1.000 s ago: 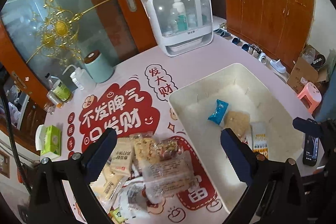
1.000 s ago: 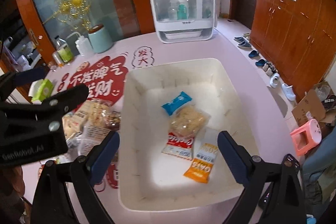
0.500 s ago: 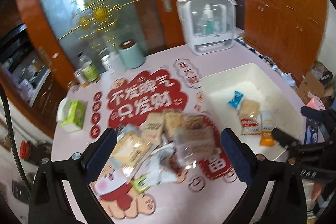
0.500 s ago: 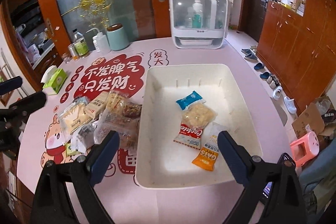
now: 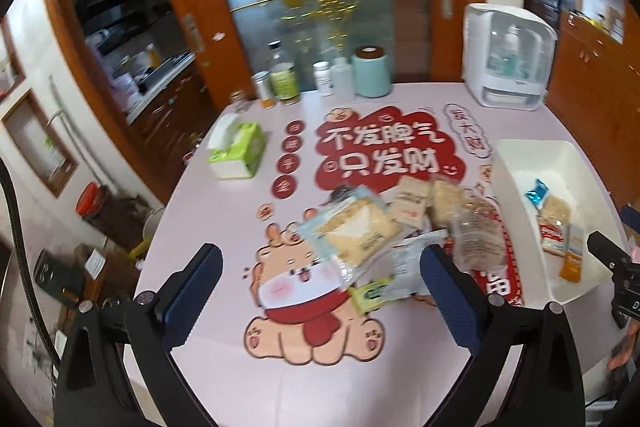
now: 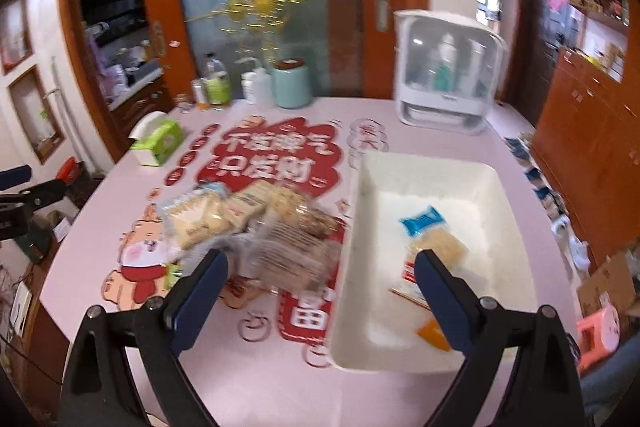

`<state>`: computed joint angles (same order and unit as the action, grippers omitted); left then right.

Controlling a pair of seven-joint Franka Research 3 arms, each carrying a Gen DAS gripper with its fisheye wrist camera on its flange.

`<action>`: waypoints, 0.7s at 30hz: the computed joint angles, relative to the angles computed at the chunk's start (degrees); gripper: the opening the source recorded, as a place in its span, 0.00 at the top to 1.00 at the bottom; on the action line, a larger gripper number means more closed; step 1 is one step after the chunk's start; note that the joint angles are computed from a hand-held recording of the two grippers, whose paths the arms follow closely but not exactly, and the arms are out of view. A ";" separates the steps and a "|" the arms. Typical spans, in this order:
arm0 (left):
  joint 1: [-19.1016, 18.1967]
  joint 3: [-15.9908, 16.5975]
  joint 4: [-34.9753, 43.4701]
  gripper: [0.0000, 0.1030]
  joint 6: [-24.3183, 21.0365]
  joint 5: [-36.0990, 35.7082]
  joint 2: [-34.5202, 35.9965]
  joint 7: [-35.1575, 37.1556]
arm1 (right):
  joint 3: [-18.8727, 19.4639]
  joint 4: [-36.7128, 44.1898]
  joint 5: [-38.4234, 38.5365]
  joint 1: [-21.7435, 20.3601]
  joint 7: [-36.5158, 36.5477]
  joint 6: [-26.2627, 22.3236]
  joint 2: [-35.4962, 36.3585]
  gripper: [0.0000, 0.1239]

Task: Organize snacks
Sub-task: 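Move both grippers back over the remaining snacks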

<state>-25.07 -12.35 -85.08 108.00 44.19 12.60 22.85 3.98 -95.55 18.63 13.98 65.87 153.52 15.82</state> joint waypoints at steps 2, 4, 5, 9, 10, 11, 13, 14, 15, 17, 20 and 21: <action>0.38 0.03 -2.25 0.04 0.43 -0.38 -1.39 -0.65 | 0.88 1.50 0.75 -0.04 -1.45 -2.71 0.81 0.23; 1.02 -0.25 -4.62 0.04 1.88 -1.12 -2.51 -0.59 | 0.30 4.07 -2.20 1.30 -0.53 -6.95 2.32 0.23; 1.34 -0.41 -5.37 0.04 2.57 -1.56 -2.60 -0.16 | -0.21 4.76 -4.25 2.34 0.64 -7.73 2.96 0.23; 2.65 -0.73 -7.27 0.04 7.02 -4.18 -1.83 2.17 | -1.12 6.10 -9.04 4.59 3.78 -8.62 4.69 0.23; 3.03 -0.71 -7.50 0.04 8.41 -5.21 -1.40 2.93 | -1.19 5.73 -9.66 4.89 4.29 -8.15 4.71 0.23; 3.28 -0.68 -7.35 0.04 9.55 -6.15 -0.65 3.59 | -1.45 5.70 -10.63 5.33 5.10 -7.79 4.98 0.24; 3.98 -0.51 -6.58 0.04 11.99 -8.83 1.31 5.59 | -1.26 6.97 -11.06 5.46 5.67 -8.40 6.27 0.25; 4.18 -0.39 -6.01 0.04 12.99 -9.91 2.25 6.45 | -1.30 8.15 -11.28 5.59 6.24 -9.33 7.25 0.27; 4.67 -0.30 -5.46 0.04 14.65 -11.48 3.51 7.88 | -1.48 9.17 -11.73 5.82 6.93 -10.14 8.14 0.30; 5.06 0.04 -3.06 0.04 15.74 -13.69 6.28 10.61 | -1.88 10.72 -12.72 6.28 8.20 -11.04 9.58 0.32; 5.51 0.59 1.14 0.04 16.20 -16.92 10.50 14.80 | -2.53 13.01 -14.26 7.02 10.63 -12.21 11.81 0.32; 5.81 0.64 2.74 0.04 16.49 -18.34 12.11 16.45 | -2.72 13.93 -14.66 7.23 11.47 -12.95 12.68 0.32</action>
